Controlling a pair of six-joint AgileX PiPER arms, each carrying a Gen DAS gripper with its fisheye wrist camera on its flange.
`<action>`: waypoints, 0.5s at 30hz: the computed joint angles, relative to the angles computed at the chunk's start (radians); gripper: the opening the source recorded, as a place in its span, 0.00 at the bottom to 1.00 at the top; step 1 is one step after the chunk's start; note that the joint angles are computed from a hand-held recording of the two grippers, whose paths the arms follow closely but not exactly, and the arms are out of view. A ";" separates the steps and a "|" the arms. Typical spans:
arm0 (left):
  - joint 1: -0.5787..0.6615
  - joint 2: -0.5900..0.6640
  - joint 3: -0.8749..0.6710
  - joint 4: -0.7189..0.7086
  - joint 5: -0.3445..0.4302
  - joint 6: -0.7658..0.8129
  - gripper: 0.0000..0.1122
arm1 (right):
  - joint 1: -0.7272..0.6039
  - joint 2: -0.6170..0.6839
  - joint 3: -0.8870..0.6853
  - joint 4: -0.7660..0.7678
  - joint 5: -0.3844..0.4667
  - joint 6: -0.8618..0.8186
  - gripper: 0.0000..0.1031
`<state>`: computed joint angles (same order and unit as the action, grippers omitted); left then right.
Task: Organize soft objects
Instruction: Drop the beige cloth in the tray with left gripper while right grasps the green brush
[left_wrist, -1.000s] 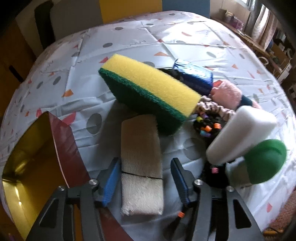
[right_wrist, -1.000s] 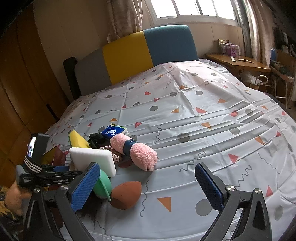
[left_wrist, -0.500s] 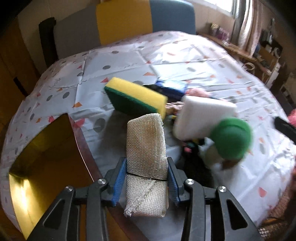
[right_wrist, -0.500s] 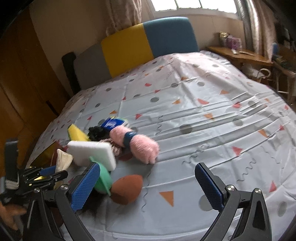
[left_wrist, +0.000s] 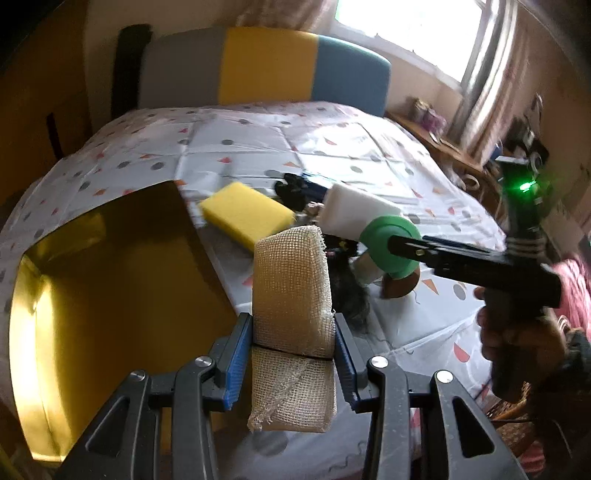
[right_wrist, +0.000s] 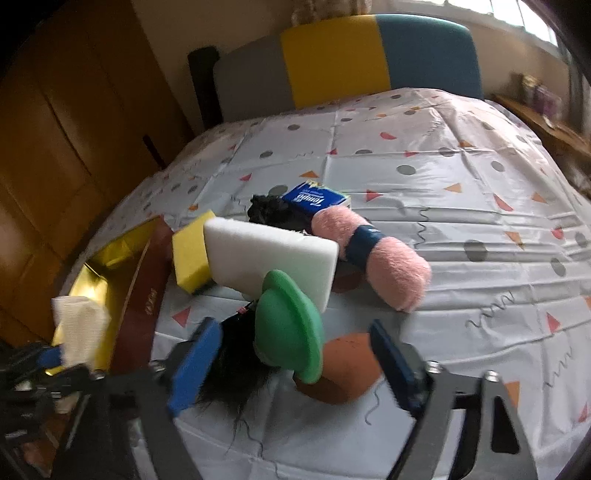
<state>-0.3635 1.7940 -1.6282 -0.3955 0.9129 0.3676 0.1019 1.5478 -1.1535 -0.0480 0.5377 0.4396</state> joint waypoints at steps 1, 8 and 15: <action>0.023 -0.015 0.018 -0.014 -0.006 0.000 0.38 | 0.007 0.018 -0.010 -0.020 0.000 0.013 0.61; 0.185 -0.018 0.044 0.000 -0.022 -0.053 0.38 | 0.014 0.022 -0.011 -0.012 0.001 -0.024 0.34; 0.288 0.158 -0.191 0.056 0.092 -0.222 0.38 | -0.058 -0.020 0.008 0.314 0.011 -0.310 0.34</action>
